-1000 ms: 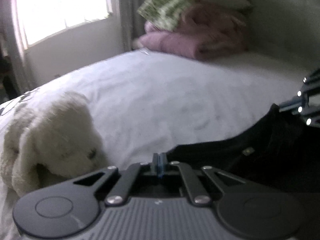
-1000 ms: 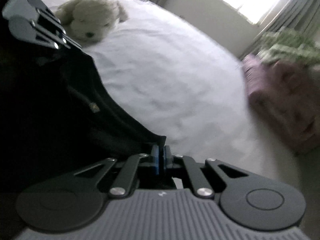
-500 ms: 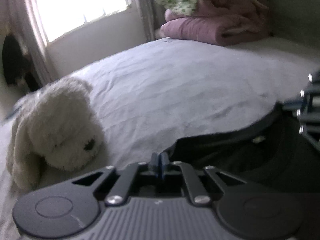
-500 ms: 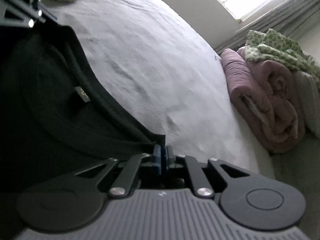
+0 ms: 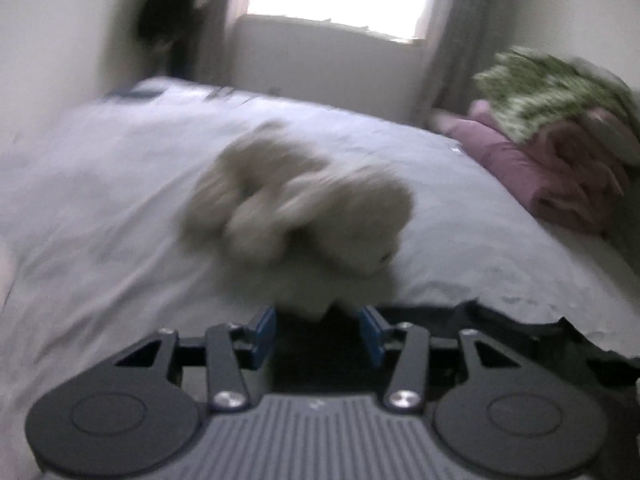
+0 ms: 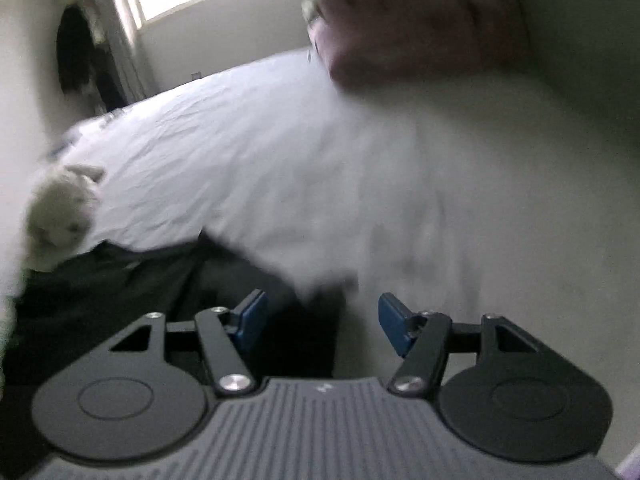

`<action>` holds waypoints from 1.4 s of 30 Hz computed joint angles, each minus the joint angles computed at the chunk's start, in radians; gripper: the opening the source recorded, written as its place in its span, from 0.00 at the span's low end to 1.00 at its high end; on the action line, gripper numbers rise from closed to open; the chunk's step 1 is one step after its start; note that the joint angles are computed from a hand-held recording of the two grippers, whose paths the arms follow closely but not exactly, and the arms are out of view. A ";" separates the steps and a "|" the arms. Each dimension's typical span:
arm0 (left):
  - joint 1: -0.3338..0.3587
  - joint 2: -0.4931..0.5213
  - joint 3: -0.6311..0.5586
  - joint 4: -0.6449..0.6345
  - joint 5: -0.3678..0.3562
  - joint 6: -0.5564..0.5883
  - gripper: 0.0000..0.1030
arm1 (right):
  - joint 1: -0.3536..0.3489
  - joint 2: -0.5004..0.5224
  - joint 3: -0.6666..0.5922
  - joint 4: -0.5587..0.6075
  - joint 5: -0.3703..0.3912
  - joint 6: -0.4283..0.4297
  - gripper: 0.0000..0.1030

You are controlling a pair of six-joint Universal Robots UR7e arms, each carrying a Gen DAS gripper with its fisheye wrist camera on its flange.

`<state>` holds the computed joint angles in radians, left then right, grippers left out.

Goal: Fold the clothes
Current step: 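Lower the T-shirt onto the bed and open both grippers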

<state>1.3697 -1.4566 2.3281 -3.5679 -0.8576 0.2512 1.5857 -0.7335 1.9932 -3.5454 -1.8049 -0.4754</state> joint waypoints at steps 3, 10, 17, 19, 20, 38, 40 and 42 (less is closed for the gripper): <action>0.015 -0.053 0.051 0.041 -0.012 -0.108 0.47 | -0.038 -0.052 0.082 0.043 0.073 0.060 0.63; 0.039 0.055 0.067 -0.036 0.017 -0.091 0.35 | 0.046 0.086 0.048 -0.067 -0.113 0.005 0.04; 0.065 0.091 0.050 -0.091 0.014 -0.026 0.03 | 0.124 0.133 0.011 -0.310 -0.296 -0.120 0.03; 0.077 0.094 0.044 -0.082 0.005 -0.030 0.03 | 0.120 0.156 -0.013 -0.305 -0.332 -0.131 0.03; 0.080 0.098 0.043 -0.087 0.003 -0.027 0.03 | 0.118 0.169 -0.025 -0.301 -0.352 -0.136 0.03; 0.018 -0.207 0.190 0.176 -0.038 -0.171 0.09 | 0.131 0.142 0.096 -0.365 -0.328 -0.121 0.48; -0.052 -0.303 0.254 0.296 0.012 -0.224 0.10 | 0.135 0.116 0.161 -0.361 -0.312 -0.090 0.48; -0.138 -0.416 0.331 0.438 0.052 -0.297 0.14 | 0.139 0.093 0.225 -0.357 -0.296 -0.060 0.48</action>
<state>1.2319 -1.8729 2.6591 -3.1298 -0.8054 -0.0455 1.7251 -0.6405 2.2183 -3.9021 -2.1013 -0.5356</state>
